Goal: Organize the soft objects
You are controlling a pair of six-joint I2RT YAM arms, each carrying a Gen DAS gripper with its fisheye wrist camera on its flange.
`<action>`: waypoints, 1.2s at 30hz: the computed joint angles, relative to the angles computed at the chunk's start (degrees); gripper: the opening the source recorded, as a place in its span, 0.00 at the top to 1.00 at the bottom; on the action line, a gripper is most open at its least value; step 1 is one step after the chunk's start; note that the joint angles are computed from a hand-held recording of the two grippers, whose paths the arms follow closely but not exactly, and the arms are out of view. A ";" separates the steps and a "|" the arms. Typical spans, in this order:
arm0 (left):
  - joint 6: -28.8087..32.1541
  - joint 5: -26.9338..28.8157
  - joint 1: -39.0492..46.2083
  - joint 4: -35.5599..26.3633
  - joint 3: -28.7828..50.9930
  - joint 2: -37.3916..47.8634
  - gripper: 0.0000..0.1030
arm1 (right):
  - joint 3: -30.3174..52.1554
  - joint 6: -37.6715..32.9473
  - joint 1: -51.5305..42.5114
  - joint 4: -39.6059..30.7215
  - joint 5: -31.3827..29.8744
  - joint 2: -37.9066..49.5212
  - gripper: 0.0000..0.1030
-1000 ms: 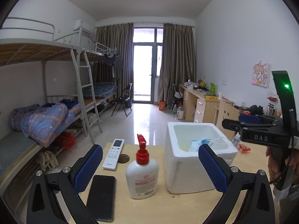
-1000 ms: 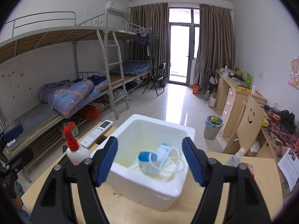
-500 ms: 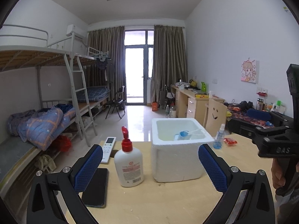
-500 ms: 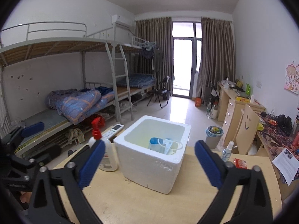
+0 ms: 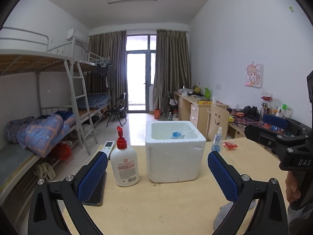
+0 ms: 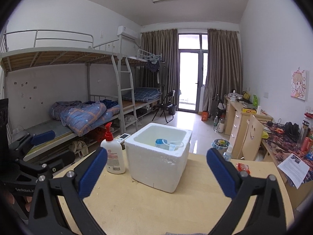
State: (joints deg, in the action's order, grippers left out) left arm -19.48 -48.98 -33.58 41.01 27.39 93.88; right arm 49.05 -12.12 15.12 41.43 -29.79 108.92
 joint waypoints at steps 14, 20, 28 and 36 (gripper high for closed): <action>-0.59 -6.44 -5.86 7.19 -1.34 5.57 0.01 | -6.66 -0.03 -2.81 9.31 -3.77 1.48 0.01; -3.43 -11.19 -8.96 13.21 -2.36 10.88 0.01 | -11.05 0.58 -4.39 19.53 -5.16 4.94 0.01; -6.95 -12.25 -9.53 17.16 -2.11 17.28 0.01 | -14.25 -0.34 -6.24 26.31 -5.01 10.30 0.01; -7.87 -9.43 -9.22 17.44 -0.35 20.40 0.01 | -14.37 0.20 -7.43 27.51 -6.18 12.56 0.01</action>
State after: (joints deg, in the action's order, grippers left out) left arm -27.35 -58.41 -42.80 58.45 27.04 114.28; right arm 34.68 -11.92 7.69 68.94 -35.97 121.48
